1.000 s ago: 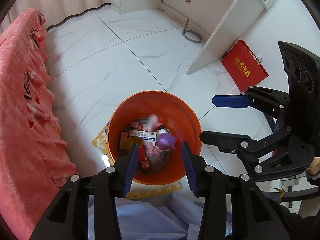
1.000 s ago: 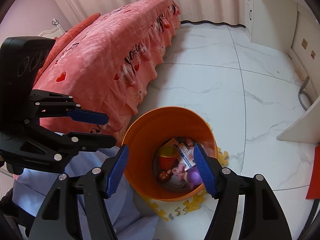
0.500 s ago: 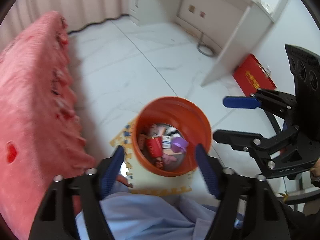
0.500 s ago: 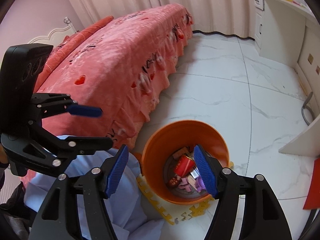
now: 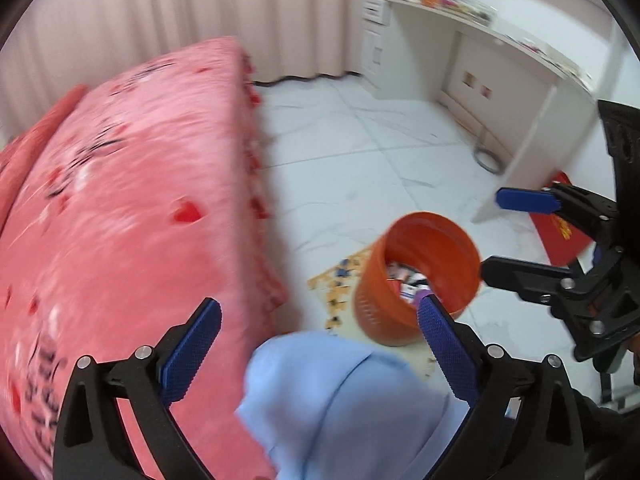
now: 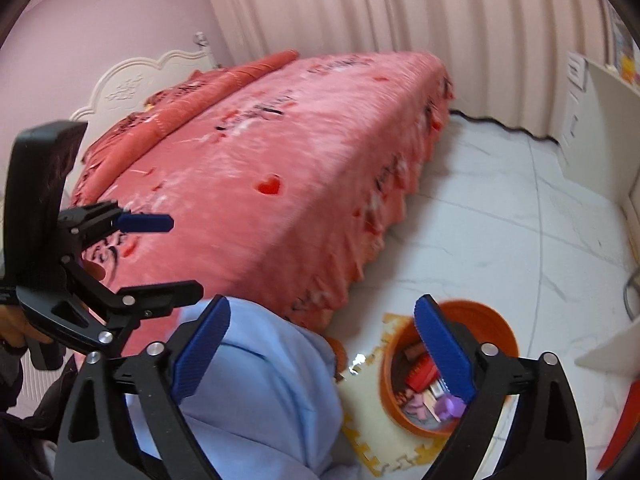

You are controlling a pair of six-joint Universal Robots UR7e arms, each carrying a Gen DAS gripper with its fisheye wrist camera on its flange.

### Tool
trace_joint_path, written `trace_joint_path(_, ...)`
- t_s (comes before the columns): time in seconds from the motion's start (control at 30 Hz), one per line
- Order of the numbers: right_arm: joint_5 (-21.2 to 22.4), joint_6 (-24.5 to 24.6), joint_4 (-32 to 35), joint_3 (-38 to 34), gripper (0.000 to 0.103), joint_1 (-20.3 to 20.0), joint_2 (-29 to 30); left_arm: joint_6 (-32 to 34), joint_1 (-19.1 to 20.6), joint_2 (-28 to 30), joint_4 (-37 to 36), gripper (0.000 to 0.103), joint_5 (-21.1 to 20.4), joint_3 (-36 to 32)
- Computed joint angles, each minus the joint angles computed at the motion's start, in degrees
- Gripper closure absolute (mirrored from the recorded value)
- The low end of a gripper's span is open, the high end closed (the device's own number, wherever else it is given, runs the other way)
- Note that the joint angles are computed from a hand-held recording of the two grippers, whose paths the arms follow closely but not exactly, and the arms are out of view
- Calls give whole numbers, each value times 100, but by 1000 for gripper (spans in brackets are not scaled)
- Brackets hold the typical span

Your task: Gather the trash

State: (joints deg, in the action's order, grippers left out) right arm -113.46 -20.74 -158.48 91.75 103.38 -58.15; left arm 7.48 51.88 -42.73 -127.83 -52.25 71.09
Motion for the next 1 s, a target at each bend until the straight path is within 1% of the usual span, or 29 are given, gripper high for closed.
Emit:
trace_joint_path(0.07,-9,-51,-48,-49,5,139,104,-255,1,-293,-129,6,218,334)
trace_joint_path(0.27,266,-81,104,-262,5,514,451,-832,-34,-1036,-393,6,556,1125)
trace_joint_path(0.33,325,-118,212,-351,5,646,594,-1022,-62,-1328,-474,6,736,1436)
trace_joint_path(0.43,456,-119,355,-455,5,810,764,-1276,-75,-1647,-495,6,922,1728)
trace_joint_path(0.6,574,-111,406,-561,5,1051,1027,-1852,-143,-2246,-554,6,1366,2315)
trace_joint_path(0.73,602,-144,203,-563,5,1225,1207,-2235,-222,-2637,-609,6,1676,2726)
trace_joint_path(0.87,628,-138,17,-566,5,1375,1361,-2518,-251,-2884,-632,6,1904,2991)
trace_joint_path(1.0,581,-289,18,-609,5,1488,1490,-2729,-225,-3080,-573,6,2035,3161)
